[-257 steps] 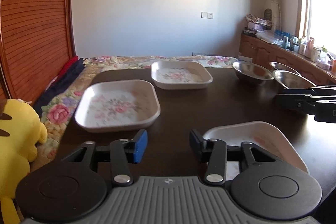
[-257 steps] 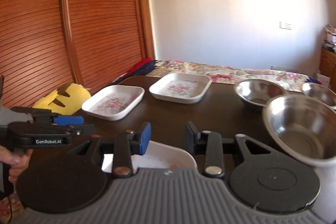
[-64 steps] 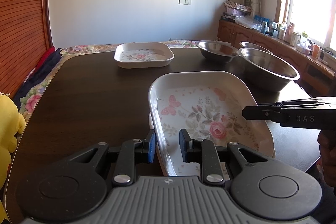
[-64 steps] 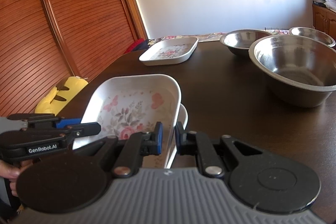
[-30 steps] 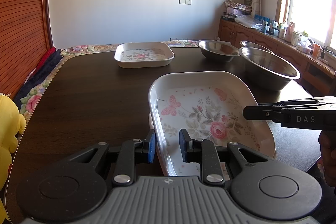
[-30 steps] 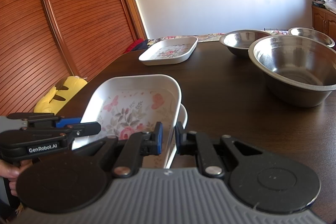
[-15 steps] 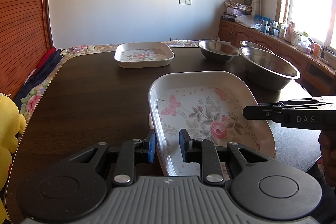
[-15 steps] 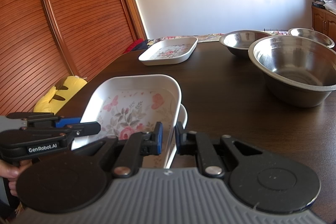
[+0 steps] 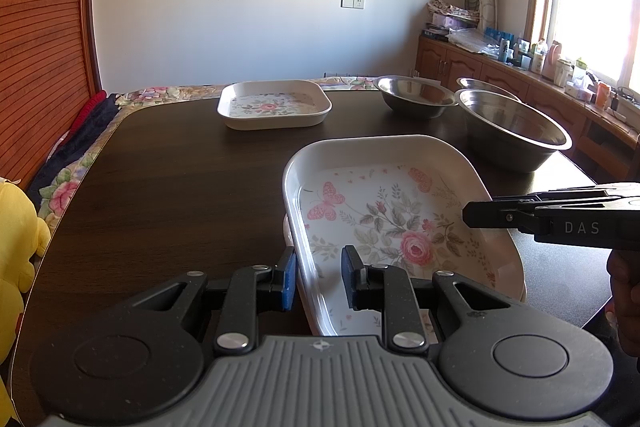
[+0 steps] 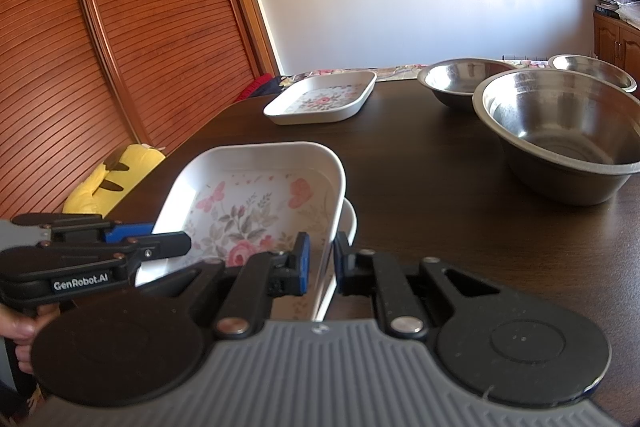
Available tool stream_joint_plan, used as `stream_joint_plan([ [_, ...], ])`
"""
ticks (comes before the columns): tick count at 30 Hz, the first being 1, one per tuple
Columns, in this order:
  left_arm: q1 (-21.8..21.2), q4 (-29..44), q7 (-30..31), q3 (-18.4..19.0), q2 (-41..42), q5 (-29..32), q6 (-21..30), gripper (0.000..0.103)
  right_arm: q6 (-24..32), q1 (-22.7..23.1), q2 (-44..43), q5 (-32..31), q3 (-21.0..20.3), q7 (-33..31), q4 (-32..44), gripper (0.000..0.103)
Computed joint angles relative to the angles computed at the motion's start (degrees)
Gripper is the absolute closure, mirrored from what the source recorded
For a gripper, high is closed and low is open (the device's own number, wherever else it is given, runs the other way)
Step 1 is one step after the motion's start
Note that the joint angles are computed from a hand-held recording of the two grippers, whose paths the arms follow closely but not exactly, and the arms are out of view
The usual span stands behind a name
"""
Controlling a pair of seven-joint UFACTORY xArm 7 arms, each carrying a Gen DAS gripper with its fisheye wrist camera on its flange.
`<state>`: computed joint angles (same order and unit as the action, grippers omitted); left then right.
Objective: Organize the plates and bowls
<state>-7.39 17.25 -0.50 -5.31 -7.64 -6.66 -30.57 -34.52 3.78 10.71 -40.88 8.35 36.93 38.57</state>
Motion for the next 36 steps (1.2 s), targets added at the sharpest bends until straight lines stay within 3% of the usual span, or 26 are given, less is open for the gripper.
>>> stream_joint_plan([
  [20, 0.03, 0.0, -0.16, 0.16, 0.25, 0.24, -0.19, 0.078, -0.07, 0.5, -0.15, 1.23, -0.18, -1.6, -0.3, 0.087],
  [36, 0.78, 1.19, 3.24, -0.69, -0.12, -3.14, -0.22, 0.077, 0.43, 0.35, -1.51, 1.12, -0.45, -3.14, 1.14, 0.087],
])
